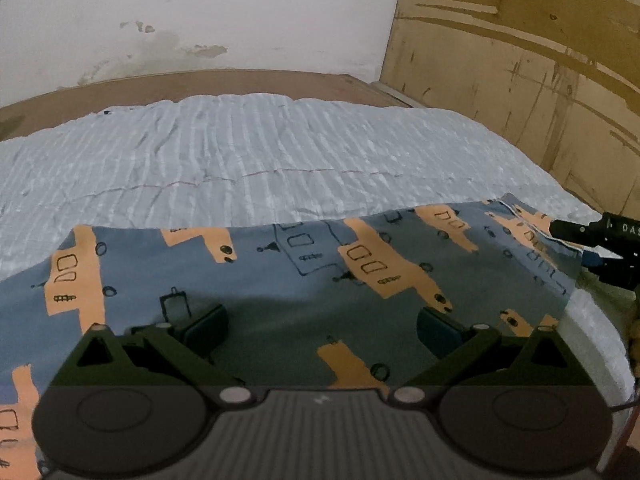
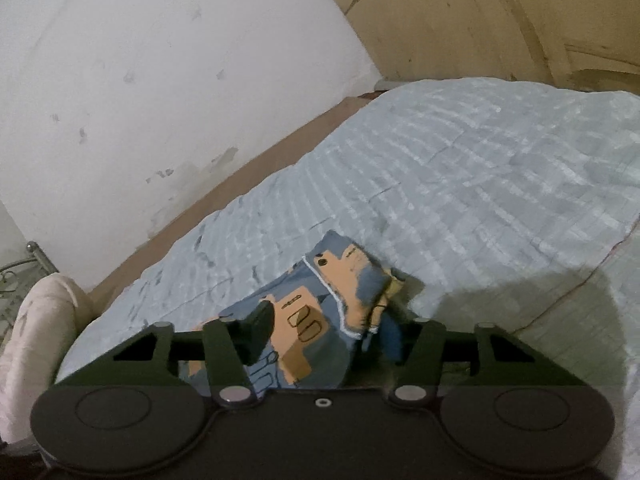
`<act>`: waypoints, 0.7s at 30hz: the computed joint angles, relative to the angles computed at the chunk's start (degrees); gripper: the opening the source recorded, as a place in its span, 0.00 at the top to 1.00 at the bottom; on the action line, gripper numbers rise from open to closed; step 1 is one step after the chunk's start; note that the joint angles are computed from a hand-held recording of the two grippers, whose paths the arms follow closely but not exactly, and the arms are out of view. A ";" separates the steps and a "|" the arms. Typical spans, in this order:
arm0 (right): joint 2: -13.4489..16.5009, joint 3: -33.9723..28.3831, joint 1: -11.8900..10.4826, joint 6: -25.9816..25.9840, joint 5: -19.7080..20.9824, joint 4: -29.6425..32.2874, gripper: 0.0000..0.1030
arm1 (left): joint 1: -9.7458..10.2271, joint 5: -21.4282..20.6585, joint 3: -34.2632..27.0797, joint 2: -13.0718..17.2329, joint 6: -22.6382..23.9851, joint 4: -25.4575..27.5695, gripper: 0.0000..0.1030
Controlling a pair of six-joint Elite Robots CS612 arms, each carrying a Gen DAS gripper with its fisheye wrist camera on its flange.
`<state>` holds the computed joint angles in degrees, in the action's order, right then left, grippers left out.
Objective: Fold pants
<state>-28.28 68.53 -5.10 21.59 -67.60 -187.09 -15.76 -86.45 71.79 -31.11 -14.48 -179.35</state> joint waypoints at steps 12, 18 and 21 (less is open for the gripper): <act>-0.50 -0.23 1.27 -5.35 -7.40 0.52 0.85 | 1.76 -7.06 -1.65 -0.31 -5.51 2.28 0.01; -1.13 0.48 2.83 -20.02 -8.67 -3.45 0.87 | 4.50 -21.47 -4.64 1.74 -15.77 -2.63 0.01; -1.70 1.54 3.49 -28.36 -5.23 -5.05 0.87 | 5.25 -26.87 -6.16 2.93 -18.46 -5.05 0.01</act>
